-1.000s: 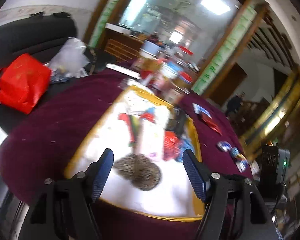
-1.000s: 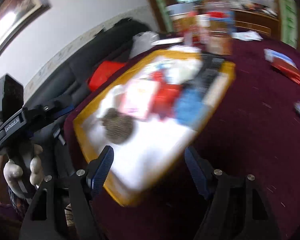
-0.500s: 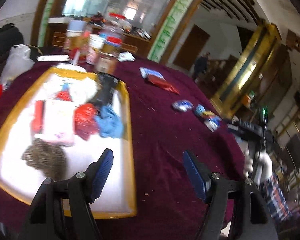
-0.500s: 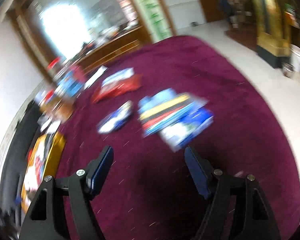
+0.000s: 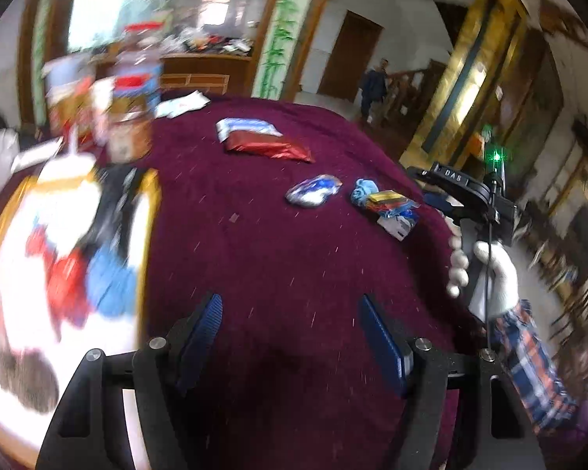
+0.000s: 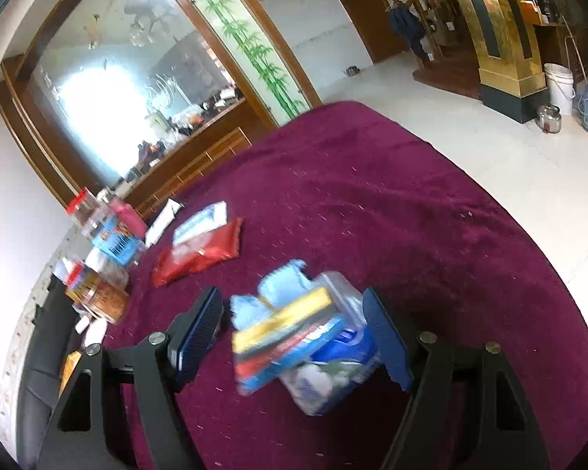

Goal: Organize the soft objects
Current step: 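Grasp the blue-white wrapped packet with the left gripper while the right gripper moves toward the striped bag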

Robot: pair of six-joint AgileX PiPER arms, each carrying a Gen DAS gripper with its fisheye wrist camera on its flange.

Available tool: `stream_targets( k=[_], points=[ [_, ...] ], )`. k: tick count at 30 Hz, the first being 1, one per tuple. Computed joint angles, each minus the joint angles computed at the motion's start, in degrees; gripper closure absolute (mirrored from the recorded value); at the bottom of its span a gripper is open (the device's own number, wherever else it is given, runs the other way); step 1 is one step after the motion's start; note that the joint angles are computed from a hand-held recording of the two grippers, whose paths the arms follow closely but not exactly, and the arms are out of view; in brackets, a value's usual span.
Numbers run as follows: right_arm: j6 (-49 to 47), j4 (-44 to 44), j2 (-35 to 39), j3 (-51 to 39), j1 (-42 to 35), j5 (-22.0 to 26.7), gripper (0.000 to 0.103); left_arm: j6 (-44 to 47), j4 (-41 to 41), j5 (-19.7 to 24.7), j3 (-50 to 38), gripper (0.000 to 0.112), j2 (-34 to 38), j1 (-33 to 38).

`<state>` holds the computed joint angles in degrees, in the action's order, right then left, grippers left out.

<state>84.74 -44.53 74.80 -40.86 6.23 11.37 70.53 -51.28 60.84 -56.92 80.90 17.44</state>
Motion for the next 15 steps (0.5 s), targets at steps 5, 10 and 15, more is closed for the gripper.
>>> stream_targets(
  k=[5,10,15],
  points=[
    [-9.82,9.48,-0.66,0.96,-3.13,-2.5,0.03,-11.55,7.55,-16.12,-8.33,0.036,9.38,-21.22],
    [-22.09,21.17,-0.33,0.59,-4.97,-3.14,0.03,-30.09,23.9,-23.02,-25.23,0.036,25.73,-33.67],
    [-30.85,29.84,0.11,0.01,-6.7,-3.24,0.029,-36.13,31.31,-21.41,-37.33,0.036,35.94,-37.39]
  ],
)
